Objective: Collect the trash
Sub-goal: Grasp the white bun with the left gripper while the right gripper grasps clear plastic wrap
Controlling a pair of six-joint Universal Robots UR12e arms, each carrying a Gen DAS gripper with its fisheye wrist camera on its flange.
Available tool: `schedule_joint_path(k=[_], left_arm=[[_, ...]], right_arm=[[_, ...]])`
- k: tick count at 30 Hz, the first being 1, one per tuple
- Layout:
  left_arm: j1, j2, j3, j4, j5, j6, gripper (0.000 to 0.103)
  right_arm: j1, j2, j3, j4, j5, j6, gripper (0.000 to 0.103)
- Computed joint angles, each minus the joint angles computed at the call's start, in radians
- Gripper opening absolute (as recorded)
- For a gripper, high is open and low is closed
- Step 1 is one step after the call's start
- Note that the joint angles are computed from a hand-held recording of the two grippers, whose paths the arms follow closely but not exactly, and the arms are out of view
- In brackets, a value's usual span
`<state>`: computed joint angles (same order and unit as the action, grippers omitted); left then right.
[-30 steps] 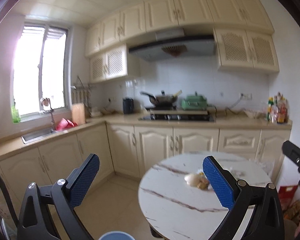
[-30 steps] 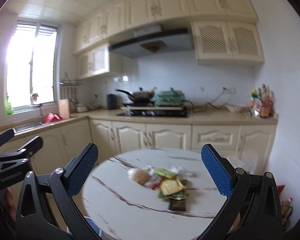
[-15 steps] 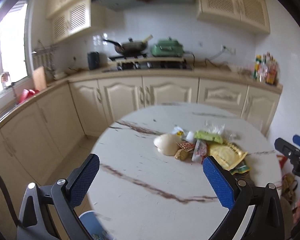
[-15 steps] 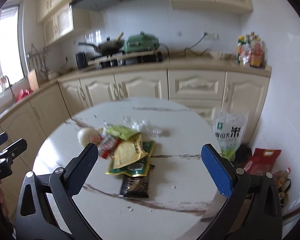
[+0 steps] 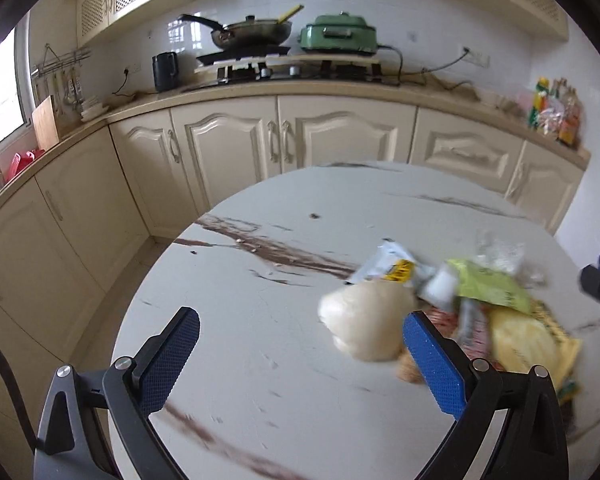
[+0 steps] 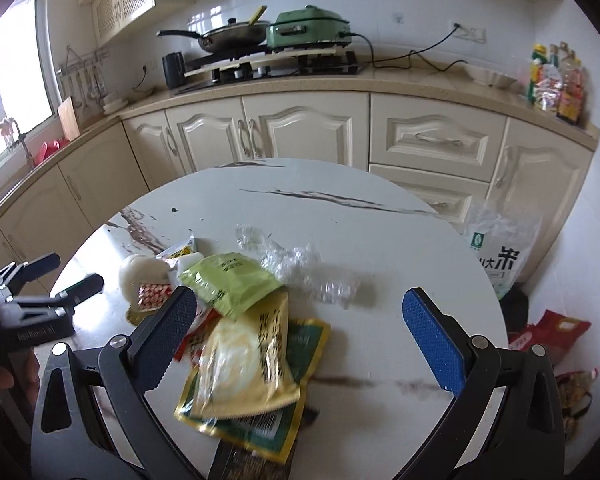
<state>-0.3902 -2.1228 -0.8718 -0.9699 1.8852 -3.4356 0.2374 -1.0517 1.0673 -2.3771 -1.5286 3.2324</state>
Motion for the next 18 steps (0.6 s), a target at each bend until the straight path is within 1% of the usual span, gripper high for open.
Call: schedule_joint_path(k=[2, 5, 8, 11, 15, 17, 18], left_arm=[[0.009, -0.036, 0.055, -0.061, -0.022, 0.024, 0.099], [0.009, -0.058, 0.079, -0.067, -0.050, 0.066, 0.099], [0.004, -0.082, 0.102, -0.062, -0.048, 0.099, 0.101], [0.008, -0.096, 0.115, -0.057, -0.075, 0.106, 0.101], [0.015, -0.121, 0.146, -0.063, -0.107, 0.112, 0.100], [0.017, -0.127, 0.153, -0.062, -0.124, 0.113, 0.094], [0.019, -0.128, 0.154, -0.057, -0.148, 0.122, 0.084]], right_arm=[[-0.005, 0.017, -0.026, 0.018, 0.022, 0.001, 0.103], [-0.009, 0.041, -0.060, 0.043, 0.032, -0.001, 0.103], [-0.011, 0.054, -0.081, 0.061, 0.045, -0.009, 0.103], [-0.013, 0.070, -0.103, 0.084, 0.053, -0.020, 0.103], [-0.014, 0.086, -0.127, 0.118, 0.043, -0.028, 0.103], [-0.017, 0.092, -0.136, 0.136, 0.046, -0.025, 0.103], [-0.018, 0.094, -0.137, 0.137, 0.045, -0.022, 0.103]])
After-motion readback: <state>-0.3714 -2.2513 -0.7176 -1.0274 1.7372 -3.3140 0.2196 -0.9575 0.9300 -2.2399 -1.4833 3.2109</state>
